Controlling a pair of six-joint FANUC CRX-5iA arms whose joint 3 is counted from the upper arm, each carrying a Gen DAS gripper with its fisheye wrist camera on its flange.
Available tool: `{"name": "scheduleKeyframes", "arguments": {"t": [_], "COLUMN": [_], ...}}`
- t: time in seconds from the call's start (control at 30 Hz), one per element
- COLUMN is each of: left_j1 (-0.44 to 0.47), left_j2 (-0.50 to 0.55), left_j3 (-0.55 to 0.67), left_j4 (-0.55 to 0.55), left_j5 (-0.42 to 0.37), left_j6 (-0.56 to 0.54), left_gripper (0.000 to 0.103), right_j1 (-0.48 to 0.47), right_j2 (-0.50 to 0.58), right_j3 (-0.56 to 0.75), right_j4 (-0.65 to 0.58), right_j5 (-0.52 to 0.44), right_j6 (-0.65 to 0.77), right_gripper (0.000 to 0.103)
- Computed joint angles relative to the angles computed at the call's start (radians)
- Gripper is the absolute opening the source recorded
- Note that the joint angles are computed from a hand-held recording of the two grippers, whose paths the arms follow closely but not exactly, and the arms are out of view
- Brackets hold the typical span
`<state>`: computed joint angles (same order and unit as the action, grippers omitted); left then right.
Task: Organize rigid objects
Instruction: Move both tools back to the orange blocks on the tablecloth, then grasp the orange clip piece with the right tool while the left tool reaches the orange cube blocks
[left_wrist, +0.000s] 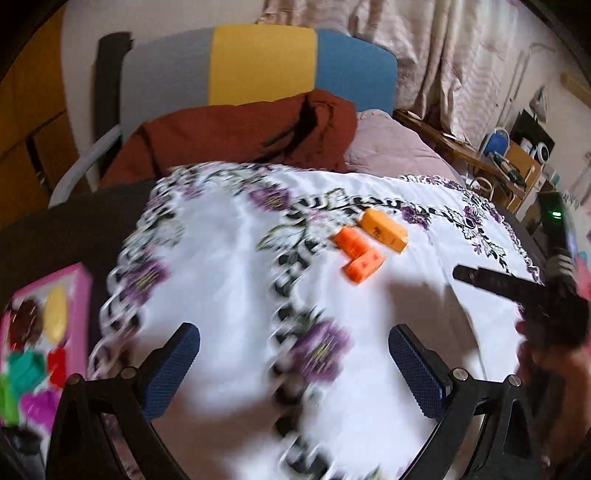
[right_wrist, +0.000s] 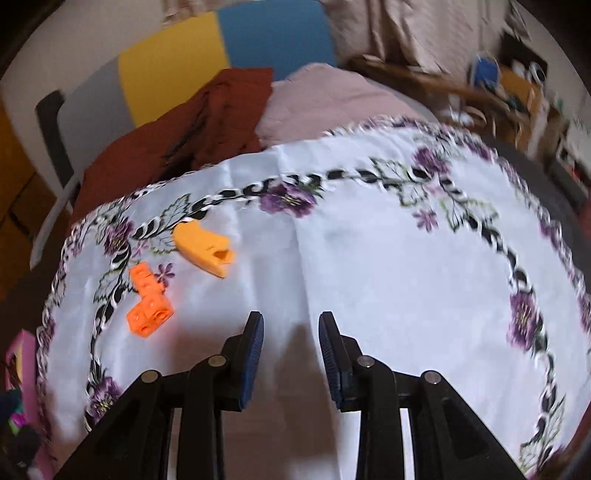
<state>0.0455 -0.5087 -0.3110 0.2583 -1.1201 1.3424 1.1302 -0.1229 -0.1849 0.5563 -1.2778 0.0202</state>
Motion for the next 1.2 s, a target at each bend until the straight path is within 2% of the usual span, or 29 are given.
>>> {"name": "scheduleKeyframes", "arguments": {"t": [0.13, 0.27, 0.37, 0.4, 0.43, 0.47, 0.5, 0.53, 0.7, 0.93, 1.07, 1.2], "left_j1": [-0.164, -0.260, -0.302, -0.310, -0.316, -0.315, -0.313, -0.308, -0.285, -0.230, -0.173, -0.163], "left_j2": [0.142, 0.271, 0.334, 0.343, 0.355, 0.359, 0.366, 0.373, 0.334, 0.259, 0.213, 0.187], "left_j3": [0.101, 0.198, 0.239, 0.241, 0.243, 0.237, 0.233, 0.230, 0.171, 0.082, 0.007, -0.028], "left_j4": [-0.141, -0.257, -0.305, -0.313, -0.317, -0.308, -0.294, -0.278, -0.235, -0.170, -0.070, -0.054], "left_j5": [0.065, 0.074, 0.092, 0.096, 0.107, 0.117, 0.121, 0.118, 0.158, 0.193, 0.239, 0.262], "left_j6": [0.127, 0.238, 0.269, 0.269, 0.258, 0.244, 0.224, 0.198, 0.136, 0.072, 0.005, -0.040], "left_gripper": [0.103, 0.103, 0.103, 0.100, 0.091, 0.084, 0.070, 0.060, 0.046, 0.046, 0.045, 0.045], "right_j1": [0.000, -0.001, -0.009, -0.011, -0.013, -0.013, -0.013, -0.012, -0.009, -0.015, -0.011, -0.018], "right_j2": [-0.009, -0.006, -0.020, -0.021, -0.021, -0.020, -0.016, -0.014, -0.007, -0.004, -0.013, -0.020], "right_j3": [-0.007, -0.005, -0.014, -0.016, -0.015, -0.014, -0.010, -0.009, -0.002, 0.000, -0.012, -0.032], "right_j4": [0.021, 0.034, 0.017, 0.012, 0.008, 0.006, 0.006, 0.009, 0.015, -0.017, -0.006, 0.031], "right_j5": [-0.015, -0.046, -0.036, -0.033, -0.029, -0.026, -0.025, -0.022, -0.009, 0.025, 0.085, 0.191], "right_j6": [-0.025, -0.057, -0.081, -0.084, -0.081, -0.078, -0.072, -0.067, -0.043, -0.020, -0.004, 0.022], "right_gripper": [0.031, 0.031, 0.031, 0.031, 0.031, 0.031, 0.031, 0.031, 0.031, 0.031, 0.032, 0.042]}}
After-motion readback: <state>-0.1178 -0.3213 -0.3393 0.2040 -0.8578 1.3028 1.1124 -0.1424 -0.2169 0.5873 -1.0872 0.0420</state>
